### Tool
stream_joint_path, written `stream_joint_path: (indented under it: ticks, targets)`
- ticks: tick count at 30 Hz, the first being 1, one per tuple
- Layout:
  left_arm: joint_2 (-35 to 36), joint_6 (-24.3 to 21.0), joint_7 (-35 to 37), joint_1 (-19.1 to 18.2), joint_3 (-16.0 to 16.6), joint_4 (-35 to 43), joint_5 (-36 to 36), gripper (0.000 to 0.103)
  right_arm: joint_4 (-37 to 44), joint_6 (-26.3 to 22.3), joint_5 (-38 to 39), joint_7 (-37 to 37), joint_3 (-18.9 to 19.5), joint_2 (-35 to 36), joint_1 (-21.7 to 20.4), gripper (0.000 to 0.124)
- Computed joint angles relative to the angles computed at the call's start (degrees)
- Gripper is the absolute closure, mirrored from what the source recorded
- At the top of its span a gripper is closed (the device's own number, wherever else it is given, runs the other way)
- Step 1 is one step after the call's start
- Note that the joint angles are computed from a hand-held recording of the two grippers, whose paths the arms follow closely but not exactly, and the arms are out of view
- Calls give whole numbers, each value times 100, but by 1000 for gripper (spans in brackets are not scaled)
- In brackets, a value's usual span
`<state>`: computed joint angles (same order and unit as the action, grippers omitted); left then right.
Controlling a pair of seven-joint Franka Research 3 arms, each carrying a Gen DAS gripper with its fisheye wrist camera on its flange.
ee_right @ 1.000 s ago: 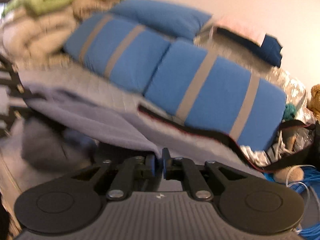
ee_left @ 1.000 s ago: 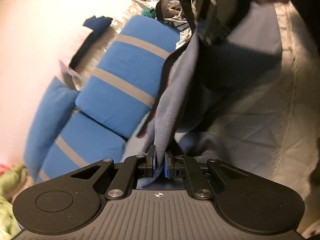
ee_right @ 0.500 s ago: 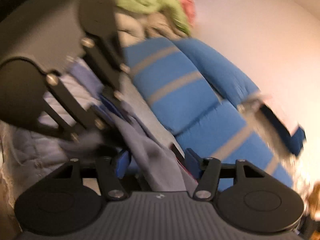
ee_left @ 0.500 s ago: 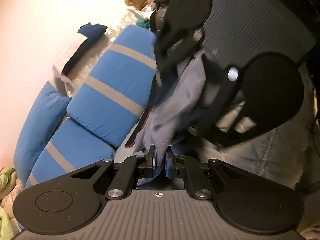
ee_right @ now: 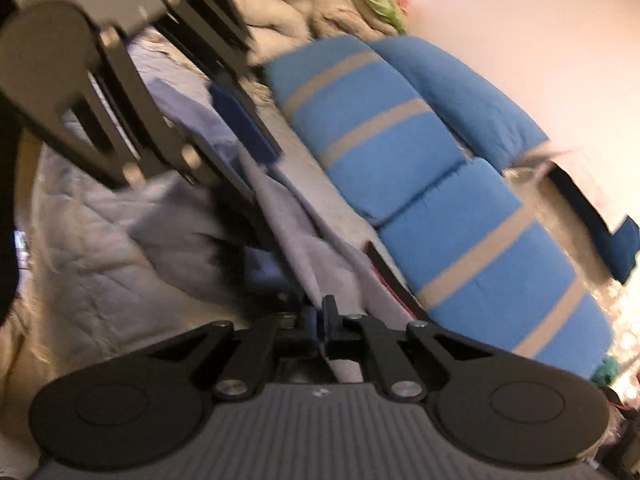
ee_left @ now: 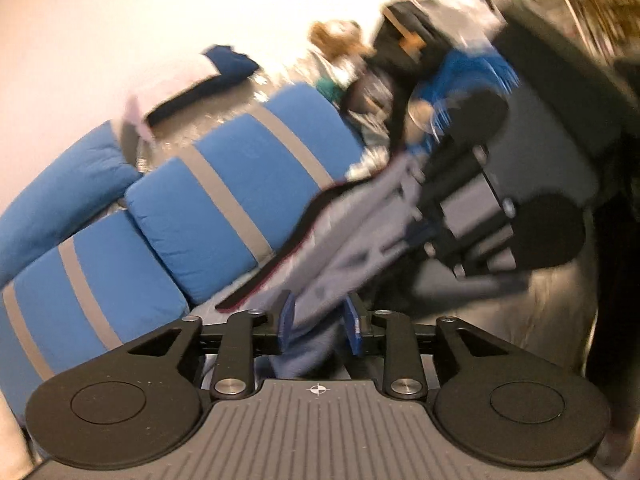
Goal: Fold clothes
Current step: 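Hold the sweatpants hanging from both tools above the quilt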
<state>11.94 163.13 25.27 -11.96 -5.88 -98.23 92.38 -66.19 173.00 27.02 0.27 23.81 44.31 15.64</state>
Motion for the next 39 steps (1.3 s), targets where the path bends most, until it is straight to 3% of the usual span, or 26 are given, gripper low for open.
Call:
stream_joint_path:
  ticks: [2,6,10,16,20,23,26,30,35,39]
  targets:
    - [-37,143,-474,48,29,31,169,50,77,-48,0,221,-157,7,74,116]
    - [-129,-435,-373,53,9,-13,-205,50,102,2,-75,310,-247,13,99,117]
    - [-29,-1275,729,8,-33,22,-1131,50,122,112,-178,489,-371,11,115,117]
    - [247,-1718,2828,-47,-56,160,-2356,50,-37,311,-359,617,-342,-52,49,117]
    - [274,-1495,3671,14,0,86,-2790,50,-34,321,-489,675,-314,-37,30,117]
    - [268,-950,4111,99,88,-43,-2724,50,-5,304,-570,720,-350,-25,32,117]
    - [252,-325,4857,252,114,-202,-2842,50,40,345,-688,844,-539,-10,116,117]
    - [275,-73,5385,290,184,-237,-2975,51,56,375,-820,1179,-803,-20,209,117]
    - [332,405,6563,491,108,-303,-3612,70,187,316,-996,1545,-996,48,292,117]
    - [416,215,7104,445,131,-282,-4025,90,265,415,-1100,1673,-985,121,296,117]
